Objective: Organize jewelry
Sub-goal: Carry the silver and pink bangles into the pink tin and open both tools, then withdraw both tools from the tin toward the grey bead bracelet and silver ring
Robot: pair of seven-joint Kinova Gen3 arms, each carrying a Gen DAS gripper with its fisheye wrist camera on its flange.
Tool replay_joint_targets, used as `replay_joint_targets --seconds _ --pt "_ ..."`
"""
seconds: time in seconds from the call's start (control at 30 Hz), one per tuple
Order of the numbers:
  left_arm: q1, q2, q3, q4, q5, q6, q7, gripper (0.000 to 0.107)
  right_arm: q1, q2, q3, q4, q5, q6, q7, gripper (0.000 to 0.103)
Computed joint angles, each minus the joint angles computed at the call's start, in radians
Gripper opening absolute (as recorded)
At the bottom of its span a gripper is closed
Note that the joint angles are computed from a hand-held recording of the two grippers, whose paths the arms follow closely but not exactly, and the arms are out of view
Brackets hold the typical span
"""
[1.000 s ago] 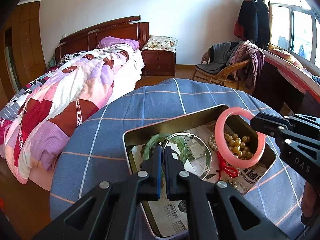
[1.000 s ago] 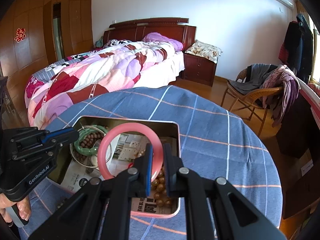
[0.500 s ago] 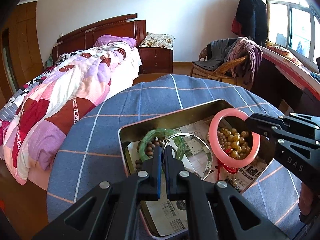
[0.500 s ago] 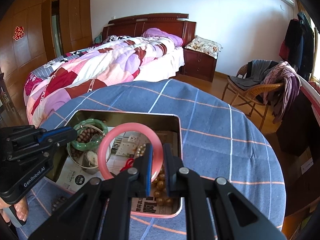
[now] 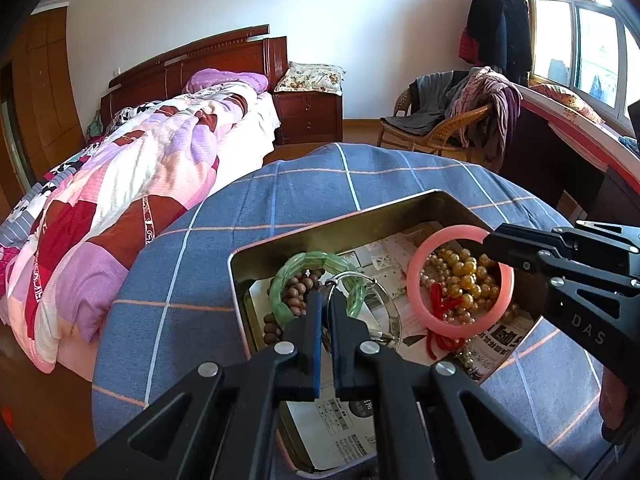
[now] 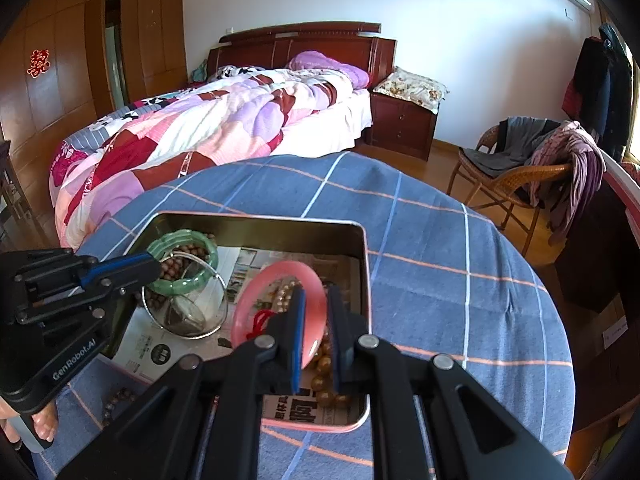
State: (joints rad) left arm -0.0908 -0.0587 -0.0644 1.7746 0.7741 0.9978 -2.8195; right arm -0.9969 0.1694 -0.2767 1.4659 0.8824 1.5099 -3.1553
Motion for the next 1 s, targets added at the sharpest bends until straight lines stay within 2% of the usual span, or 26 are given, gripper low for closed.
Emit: replay_joint_targets --seconds 0.17,0.2,0.27,0.3,0.33,0.4,0.47,0.63,0.73,0.9,1.0 --pt "-0.006 0.003 -0.005 -0.004 0.01 0.015 0.003 0.004 -0.003 -0.002 -0.001 0.007 0.003 -0.002 -0.015 0.017" --pt "-0.007 -0.001 -0.003 -0.001 0.007 0.009 0.007 0.004 -0.004 -0.001 -0.002 0.008 0.003 0.001 -0.02 0.02" --pt "-0.006 -0.008 -0.004 0.005 0.007 0.002 0.007 0.013 -0.009 -0.003 -0.004 0.013 0.007 0.002 -0.033 0.036" --pt "-0.005 -0.014 -0.004 0.009 0.001 -0.008 0.013 0.034 -0.013 -0.002 -0.006 0.013 0.011 0.008 -0.038 0.039" --pt "-0.01 -0.024 -0.001 0.02 0.006 -0.024 0.011 0.063 -0.019 0.002 -0.007 0.01 0.018 0.021 -0.043 0.044" --pt "-0.008 -0.041 -0.031 0.045 0.061 -0.035 -0.036 0.081 -0.029 0.005 -0.009 0.006 0.027 0.039 -0.049 0.044" --pt "-0.013 -0.044 -0.048 0.044 0.083 -0.013 -0.055 0.081 -0.036 0.004 -0.01 0.006 0.027 0.053 -0.06 0.045" --pt "-0.024 -0.052 -0.053 0.04 0.063 -0.012 -0.024 0.081 -0.053 0.003 -0.019 0.003 0.017 0.088 -0.088 0.045" --pt "-0.031 -0.058 -0.061 0.039 0.047 -0.008 -0.006 0.081 -0.061 0.007 -0.022 0.001 0.005 0.098 -0.1 0.05" --pt "-0.039 -0.1 -0.09 0.076 0.024 -0.026 -0.018 0.081 -0.084 0.009 -0.028 -0.008 -0.009 0.127 -0.129 0.052" --pt "-0.046 -0.134 -0.111 0.11 -0.002 -0.042 -0.027 0.081 -0.108 0.014 -0.036 -0.014 -0.011 0.159 -0.16 0.058"
